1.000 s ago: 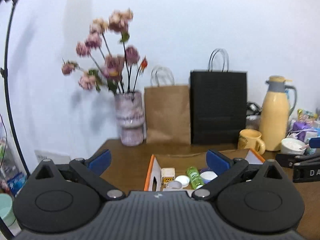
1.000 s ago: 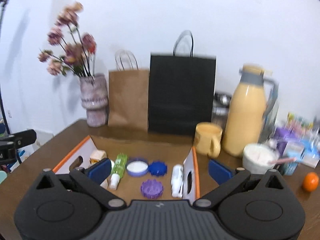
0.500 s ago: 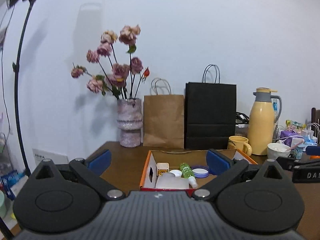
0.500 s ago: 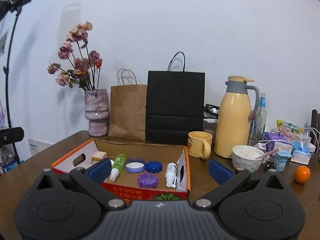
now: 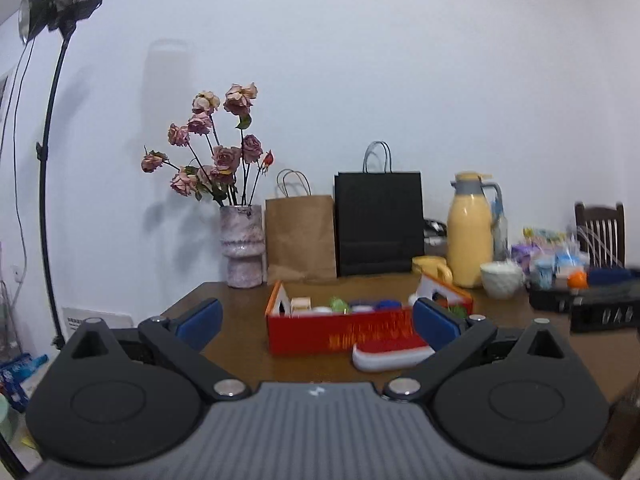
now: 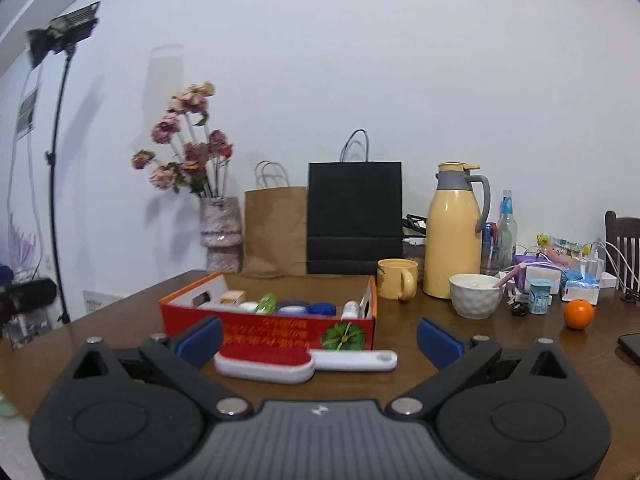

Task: Organize rigid objects
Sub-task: 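Withdraw both tools from the box toward the red lint brush, then grasp the red lint brush head with the left gripper while the right grasps its white handle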

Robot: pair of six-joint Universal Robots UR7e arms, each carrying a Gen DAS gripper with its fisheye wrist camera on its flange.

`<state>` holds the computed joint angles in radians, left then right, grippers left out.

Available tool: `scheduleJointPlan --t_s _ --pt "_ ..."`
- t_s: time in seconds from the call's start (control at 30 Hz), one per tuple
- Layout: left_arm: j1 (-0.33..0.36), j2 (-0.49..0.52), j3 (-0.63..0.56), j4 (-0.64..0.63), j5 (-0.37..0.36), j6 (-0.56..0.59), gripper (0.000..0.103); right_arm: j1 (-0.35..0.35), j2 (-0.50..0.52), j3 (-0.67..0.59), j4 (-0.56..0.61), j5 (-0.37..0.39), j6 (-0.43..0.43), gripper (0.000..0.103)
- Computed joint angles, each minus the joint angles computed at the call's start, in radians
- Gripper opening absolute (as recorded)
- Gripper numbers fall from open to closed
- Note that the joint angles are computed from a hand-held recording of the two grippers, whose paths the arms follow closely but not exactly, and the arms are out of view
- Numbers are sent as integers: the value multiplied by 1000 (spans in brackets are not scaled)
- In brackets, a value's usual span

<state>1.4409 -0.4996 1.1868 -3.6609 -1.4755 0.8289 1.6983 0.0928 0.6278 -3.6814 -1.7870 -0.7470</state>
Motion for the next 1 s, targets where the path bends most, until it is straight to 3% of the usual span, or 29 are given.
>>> scheduleJointPlan --t_s 0.1,0.2,0.3,0.4,0.53,0.67,0.73,0.9,1.0 --pt "4 -59 133 -50 21 -5 103 5 -75 206 -123 5 -36 103" --pt "7 -104 240 -102 49 -36 103 4 -137 397 -250 21 -16 103" --pt "5 -130 296 -99 54 -19 103 2 -160 500 -324 9 10 103" --pt "-2 -126 294 -98 53 -8 103 -3 -172 539 -326 5 22 103" --pt "-5 -109 271 -104 55 -23 103 -11 -171 523 -302 5 55 103" --pt "-8 -71 192 -51 65 -35 103 -16 -146 430 -241 -16 12 103" --pt "-11 -38 118 11 77 -61 103 -22 -134 364 -182 -14 -2 103" --pt "-7 64 -133 253 61 -146 103 -39 -89 156 21 -37 60 102" --pt "-9 156 -329 382 78 -149 103 -52 -48 -7 193 -37 104 91"
